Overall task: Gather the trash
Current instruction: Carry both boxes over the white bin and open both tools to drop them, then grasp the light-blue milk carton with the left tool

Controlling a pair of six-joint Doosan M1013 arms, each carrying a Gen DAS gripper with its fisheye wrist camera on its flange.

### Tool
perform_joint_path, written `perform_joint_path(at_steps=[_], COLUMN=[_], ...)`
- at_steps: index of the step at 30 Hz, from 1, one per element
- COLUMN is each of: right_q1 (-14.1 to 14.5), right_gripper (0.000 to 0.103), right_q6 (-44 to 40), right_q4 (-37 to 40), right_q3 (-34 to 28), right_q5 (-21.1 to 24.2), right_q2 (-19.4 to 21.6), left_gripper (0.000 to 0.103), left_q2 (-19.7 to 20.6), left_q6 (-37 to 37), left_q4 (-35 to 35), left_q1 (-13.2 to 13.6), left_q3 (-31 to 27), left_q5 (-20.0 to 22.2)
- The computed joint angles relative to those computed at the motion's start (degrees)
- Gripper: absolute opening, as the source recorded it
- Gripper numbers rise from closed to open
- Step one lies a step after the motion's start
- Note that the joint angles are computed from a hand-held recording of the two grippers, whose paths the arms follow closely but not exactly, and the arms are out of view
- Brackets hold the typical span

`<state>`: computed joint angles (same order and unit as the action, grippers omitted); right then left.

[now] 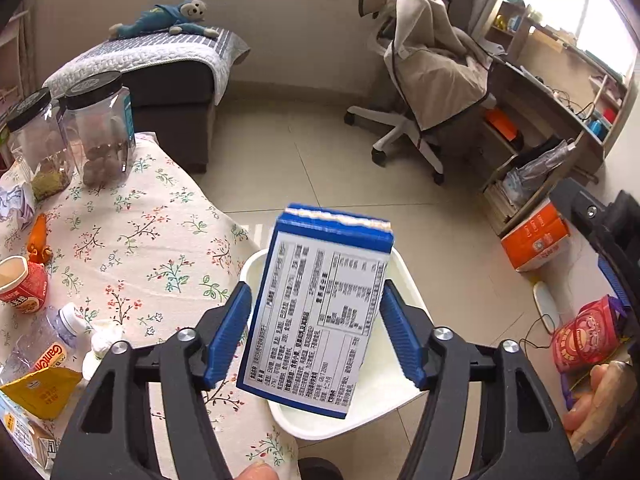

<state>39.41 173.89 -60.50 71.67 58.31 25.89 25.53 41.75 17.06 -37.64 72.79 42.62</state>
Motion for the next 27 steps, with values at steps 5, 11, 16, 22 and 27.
perform_joint_path(at_steps=[5,11,16,22,27], right_q1=[-0.1,0.4,1.6,3.2,4.8], right_gripper=[0.096,0.096,0.096,0.096,0.096], right_q6=[0.9,-2.9,-9.7,-19.9,-29.1], right_q4=[-0.5,1.7,4.8,10.0,14.0], right_q3=[0.7,0.1,-0.9,-3.5,-6.2], right_q5=[-0.2,-2.9,-6.4,-9.4,-11.2], right_q2=[-0.5,-0.1,0.6,2.4,4.3], left_gripper=[0.08,0.084,0.086,0.087,0.087], left_q2=[-0.8,-4.1,-7.5,-12.6,-16.9], left_q6=[-2.0,-6.2,-8.9,-12.2,-11.9], left_q4=[1.7,7.0,10.6,14.8,15.1], left_q1=[0.0,-0.7,-0.9,-0.5,0.6], left_q3=[1.3,5.4,8.6,13.4,17.0], left_q5=[0.2,3.0,6.8,10.0,13.1])
